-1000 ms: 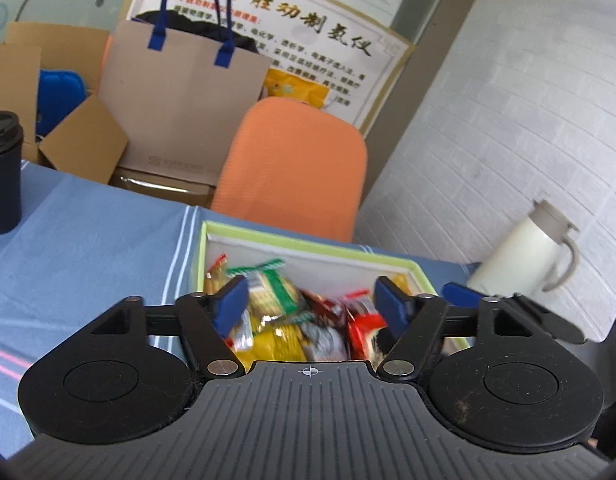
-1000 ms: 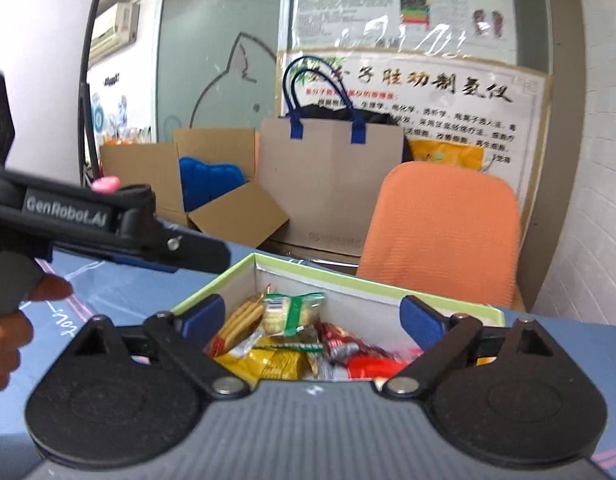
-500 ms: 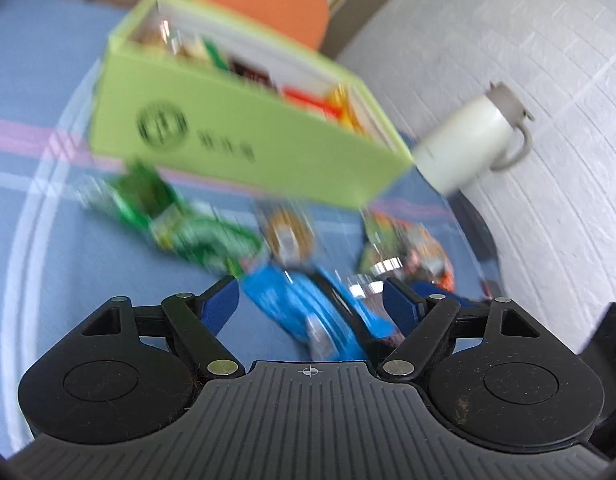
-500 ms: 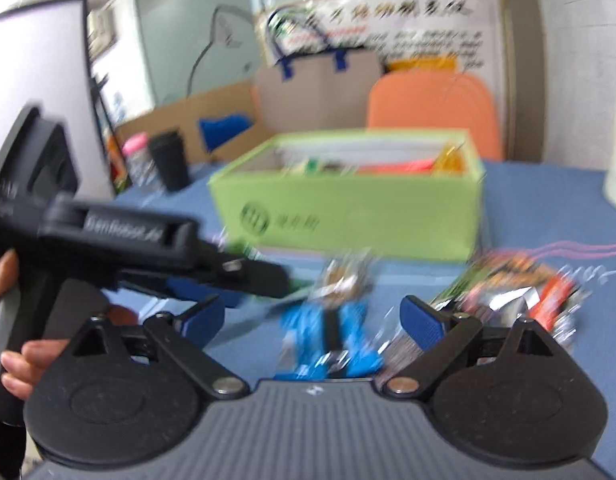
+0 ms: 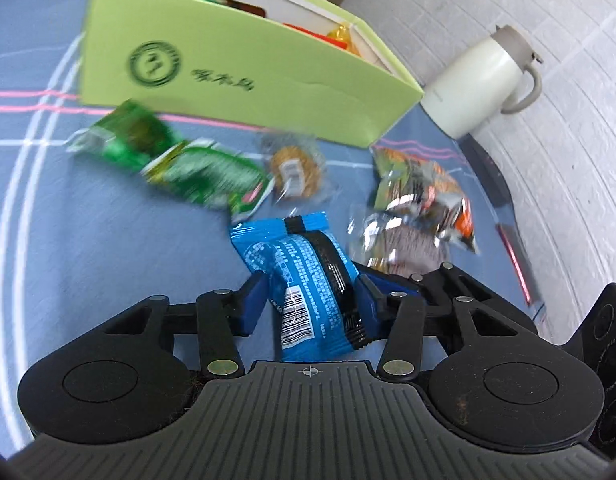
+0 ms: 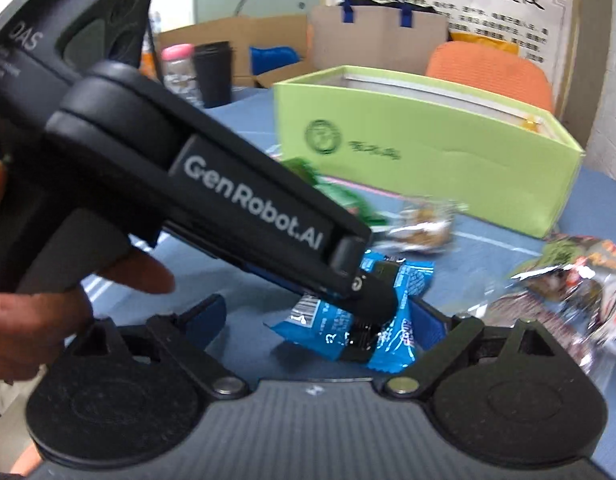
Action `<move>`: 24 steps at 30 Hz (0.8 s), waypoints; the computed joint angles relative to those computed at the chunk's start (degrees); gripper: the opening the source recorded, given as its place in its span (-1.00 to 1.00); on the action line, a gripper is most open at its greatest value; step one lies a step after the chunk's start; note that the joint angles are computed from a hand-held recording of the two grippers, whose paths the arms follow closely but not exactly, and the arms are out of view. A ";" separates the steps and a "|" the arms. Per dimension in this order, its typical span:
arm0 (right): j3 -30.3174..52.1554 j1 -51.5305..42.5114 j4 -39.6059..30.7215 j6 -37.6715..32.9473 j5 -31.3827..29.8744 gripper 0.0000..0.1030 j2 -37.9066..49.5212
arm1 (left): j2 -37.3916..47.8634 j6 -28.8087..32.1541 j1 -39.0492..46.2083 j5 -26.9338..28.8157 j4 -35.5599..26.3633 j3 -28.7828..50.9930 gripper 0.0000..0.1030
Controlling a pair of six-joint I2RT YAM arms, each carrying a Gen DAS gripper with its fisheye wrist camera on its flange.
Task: Organize snacks
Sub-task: 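Grasp the blue wafer pack with the left gripper, then place the blue wafer pack into the green box and open the left gripper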
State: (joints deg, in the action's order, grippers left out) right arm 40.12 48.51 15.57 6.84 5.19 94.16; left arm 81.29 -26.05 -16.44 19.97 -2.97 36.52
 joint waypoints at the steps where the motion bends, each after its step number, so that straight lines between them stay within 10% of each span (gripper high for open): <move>1: -0.99 1.69 0.51 0.88 1.19 0.83 -0.56 | -2.66 0.03 0.48 0.10 -0.34 -2.26 -0.45; 14: -4.91 9.58 3.25 10.11 11.20 0.89 -1.12 | -19.49 1.38 -3.27 -8.09 -1.00 -12.54 0.21; 20: -4.78 10.92 5.56 8.24 13.02 0.62 0.24 | -14.60 2.12 -3.73 -8.19 -0.01 -11.72 -0.58; 24: -4.80 9.67 4.44 6.92 11.99 0.47 -2.75 | -17.03 -0.30 -4.85 -11.50 -1.10 -11.70 -0.66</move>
